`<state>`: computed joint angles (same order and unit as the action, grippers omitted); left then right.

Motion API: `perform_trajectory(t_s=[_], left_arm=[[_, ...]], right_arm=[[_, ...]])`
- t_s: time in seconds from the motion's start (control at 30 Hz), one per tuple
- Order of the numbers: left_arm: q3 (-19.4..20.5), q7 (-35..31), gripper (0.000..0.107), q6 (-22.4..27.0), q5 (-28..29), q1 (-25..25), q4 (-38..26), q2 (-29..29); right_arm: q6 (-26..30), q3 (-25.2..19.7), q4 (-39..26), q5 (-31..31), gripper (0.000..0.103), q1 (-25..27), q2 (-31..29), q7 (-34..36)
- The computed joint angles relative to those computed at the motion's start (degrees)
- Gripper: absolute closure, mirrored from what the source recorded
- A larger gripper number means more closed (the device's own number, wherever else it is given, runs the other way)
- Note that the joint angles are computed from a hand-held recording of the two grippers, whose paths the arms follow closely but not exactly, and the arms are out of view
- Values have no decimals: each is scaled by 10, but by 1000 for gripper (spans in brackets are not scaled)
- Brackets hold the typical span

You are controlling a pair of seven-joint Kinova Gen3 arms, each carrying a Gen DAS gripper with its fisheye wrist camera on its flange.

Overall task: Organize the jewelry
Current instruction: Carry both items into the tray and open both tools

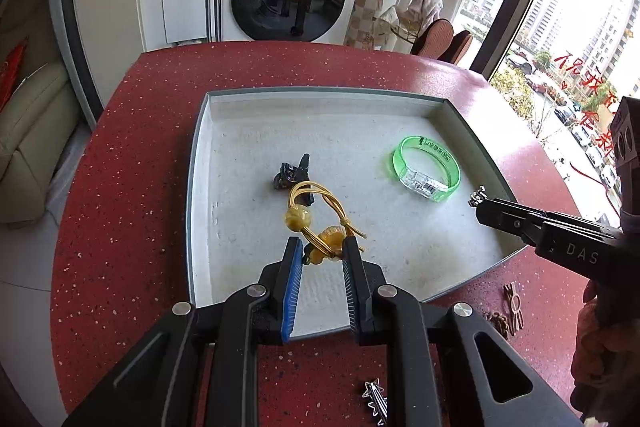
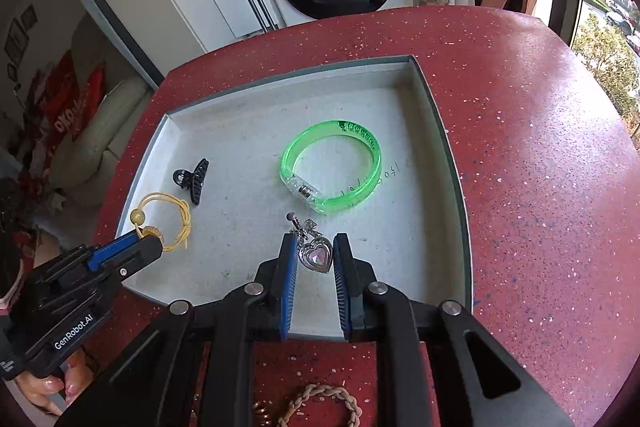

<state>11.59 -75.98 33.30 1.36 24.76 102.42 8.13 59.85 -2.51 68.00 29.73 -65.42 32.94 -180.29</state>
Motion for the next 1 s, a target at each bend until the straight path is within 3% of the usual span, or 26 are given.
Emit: perform_trajectory(t_s=[0.33, 0.83, 0.9, 1.0], left_arm=[[-12, -9, 69, 56, -8, 7, -71, 82], [-75, 145, 69, 32, -196, 107, -107, 121], [-83, 166, 68, 28, -224, 122, -102, 119], [-93, 207, 68, 31, -261, 142, -96, 118]], right_arm=[[-6, 10, -16, -18, 83, 22, 27, 30], [55, 30, -73, -2, 82, 16, 60, 45], [53, 29, -72, -2, 76, 16, 59, 45], [35, 29, -56, -1, 54, 15, 50, 30]])
